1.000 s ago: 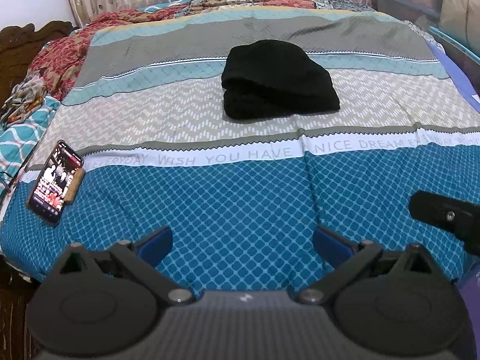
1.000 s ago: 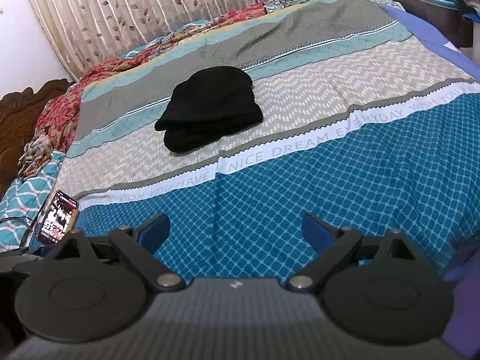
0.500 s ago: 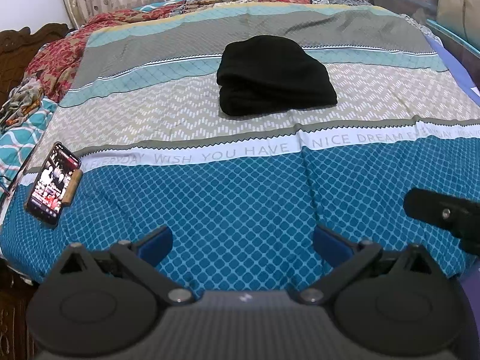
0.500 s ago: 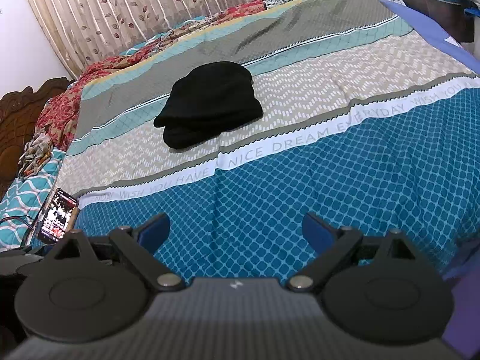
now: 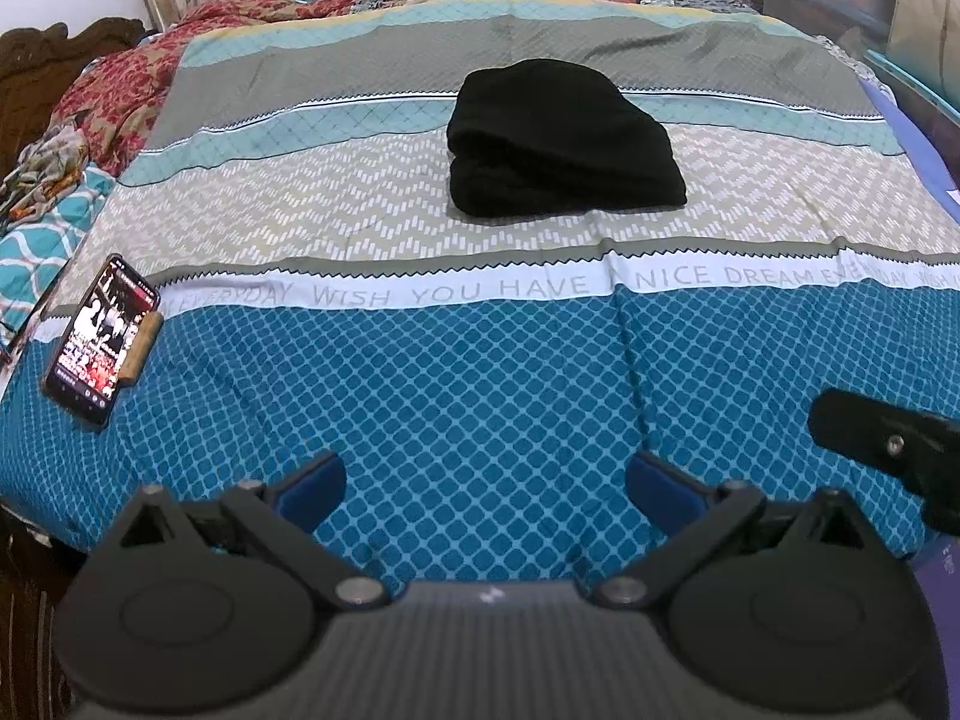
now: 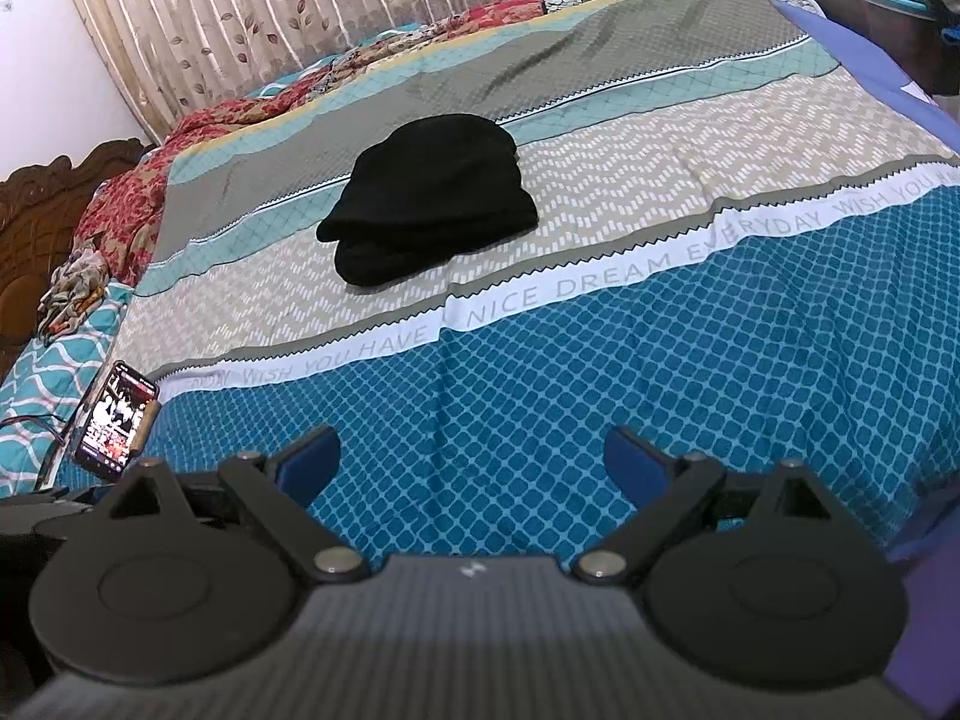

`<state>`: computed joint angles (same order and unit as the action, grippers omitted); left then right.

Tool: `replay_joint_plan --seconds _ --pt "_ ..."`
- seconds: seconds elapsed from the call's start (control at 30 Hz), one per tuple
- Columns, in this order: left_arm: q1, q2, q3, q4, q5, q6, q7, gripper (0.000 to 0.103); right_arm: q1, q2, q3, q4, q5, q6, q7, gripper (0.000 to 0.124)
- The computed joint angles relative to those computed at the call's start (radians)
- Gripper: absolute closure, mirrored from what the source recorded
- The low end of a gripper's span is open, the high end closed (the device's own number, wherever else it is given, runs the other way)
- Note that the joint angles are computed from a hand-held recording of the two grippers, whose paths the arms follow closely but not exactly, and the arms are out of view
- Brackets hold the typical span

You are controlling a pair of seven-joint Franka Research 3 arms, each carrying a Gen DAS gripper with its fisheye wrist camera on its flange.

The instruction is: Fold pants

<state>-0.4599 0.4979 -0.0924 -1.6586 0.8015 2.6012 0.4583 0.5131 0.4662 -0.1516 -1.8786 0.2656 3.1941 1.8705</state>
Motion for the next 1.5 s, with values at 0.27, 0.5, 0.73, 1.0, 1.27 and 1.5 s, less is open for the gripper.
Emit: replay_joint_plan --seconds 0.27,0.5,0.73,1.0,1.27,1.5 --pt "0.014 -0.004 -0.003 -0.015 -0.028 0.007 0.0 0.0 0.021 0.007 -0.022 0.013 -0.014 -0.017 0.011 0.028" --pt "0.032 -0.007 -0.007 -0.034 -0.058 0.02 0.0 0.0 0.044 0.018 -0.042 0.032 -0.043 -0.039 0.032 0.028" --pt "0.048 -0.003 -0.015 -0.051 -0.084 0.047 0.02 0.0 0.056 0.025 -0.055 0.047 -0.079 -0.059 0.061 0.028" --pt "0.06 -0.002 -0.017 -0.071 -0.145 0.079 0.041 0.0 0.053 0.033 -0.051 0.064 -0.121 -0.076 0.075 0.028" --pt "0.039 -0.052 0.025 -0.143 -0.108 0.126 -0.072 0.0 0.138 0.028 -0.139 0.042 -0.169 -0.075 0.142 0.028" --pt "0.046 -0.104 0.031 -0.194 0.0 0.149 -0.192 0.0 0.148 0.021 -0.15 0.023 -0.177 -0.066 0.214 0.028"
